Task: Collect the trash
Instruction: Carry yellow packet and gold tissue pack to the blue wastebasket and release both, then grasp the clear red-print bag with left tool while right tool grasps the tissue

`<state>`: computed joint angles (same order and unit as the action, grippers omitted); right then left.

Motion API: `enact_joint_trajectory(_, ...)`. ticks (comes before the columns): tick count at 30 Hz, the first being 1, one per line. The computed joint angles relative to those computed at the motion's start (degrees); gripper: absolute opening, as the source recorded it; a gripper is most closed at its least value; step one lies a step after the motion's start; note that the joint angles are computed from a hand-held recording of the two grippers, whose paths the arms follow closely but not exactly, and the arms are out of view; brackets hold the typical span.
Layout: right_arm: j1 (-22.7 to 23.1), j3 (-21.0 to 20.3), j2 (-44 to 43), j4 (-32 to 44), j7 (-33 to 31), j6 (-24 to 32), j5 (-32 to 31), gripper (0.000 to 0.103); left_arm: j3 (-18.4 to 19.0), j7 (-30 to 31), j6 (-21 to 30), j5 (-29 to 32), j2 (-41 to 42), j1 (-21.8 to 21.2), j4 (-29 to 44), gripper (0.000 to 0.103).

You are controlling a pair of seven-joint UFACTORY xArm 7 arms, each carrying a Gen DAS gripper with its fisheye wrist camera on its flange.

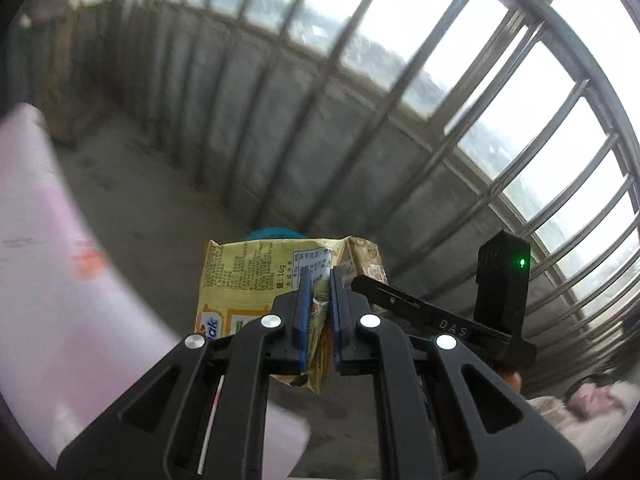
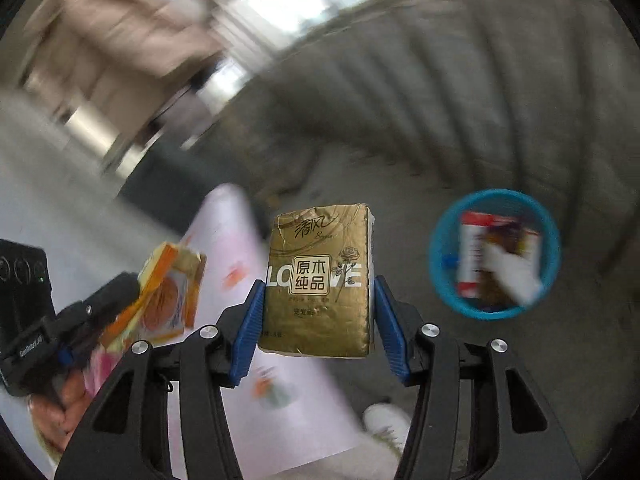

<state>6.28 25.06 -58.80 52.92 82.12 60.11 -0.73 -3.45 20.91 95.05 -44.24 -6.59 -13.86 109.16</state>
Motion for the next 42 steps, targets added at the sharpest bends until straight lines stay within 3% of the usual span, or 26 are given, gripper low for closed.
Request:
enact_joint_trajectory(5,0.53,-5.97,-9.61,-13.18,2.62,-1.69,2.02,0.052,-7.26,-6.04,-6.08,8.73,7.85,-5.83,-0.44,0.008)
enact_joint_trajectory(11,0.65,-11.64,-15.55,-26.75,0.60,-7.05,4.28,0.054,-10.51,-14.58,-9.53,11.06,20.35,-10.82,5.72,0.008)
enact_joint_trajectory(12,0.63,-12.66,-16.20,-29.22,0.04,-8.97,4.72,0.054,-10.92,-15.61,-9.79,11.32,22.12,-11.48,6.72,0.012)
enact_joint_trajectory(14,1.02,-15.53,-16.48,-34.85,-2.69,-12.72,5.35,0.068,-11.52,-18.41,-9.79,12.05,26.36,-12.83,9.23,0.036)
enact_joint_trajectory(15,1.12,-16.75,-15.99,-37.14,-3.52,-13.21,6.12,0.069,-11.54,-19.64,-10.44,12.55,27.13,-13.31,8.48,0.050)
enact_joint_trajectory(17,1.15,-18.14,-16.01,-40.57,-3.55,-12.71,8.15,0.069,-11.51,-22.07,-11.49,14.11,28.52,-14.30,7.52,0.050)
enact_joint_trajectory(23,1.27,-11.88,-28.98,-46.67,6.63,-8.13,10.17,0.069,-11.77,-20.79,-11.23,12.95,25.16,-12.09,2.54,0.050)
enact_joint_trajectory(29,2.08,-7.32,-27.01,-41.00,12.74,-5.62,7.58,0.069,-10.98,-17.23,-10.60,13.74,21.05,-10.57,4.57,0.050)
enact_joint_trajectory(36,-0.99,-5.67,-10.78,-23.49,5.08,-7.95,-0.28,0.069,-8.27,-11.46,-6.83,10.17,12.25,-5.76,5.62,0.050)
enact_joint_trajectory(42,-0.38,-2.21,5.25,-6.12,-3.03,-12.15,-3.39,0.080,-0.47,-2.32,-4.65,5.10,-0.83,0.96,-2.00,0.050)
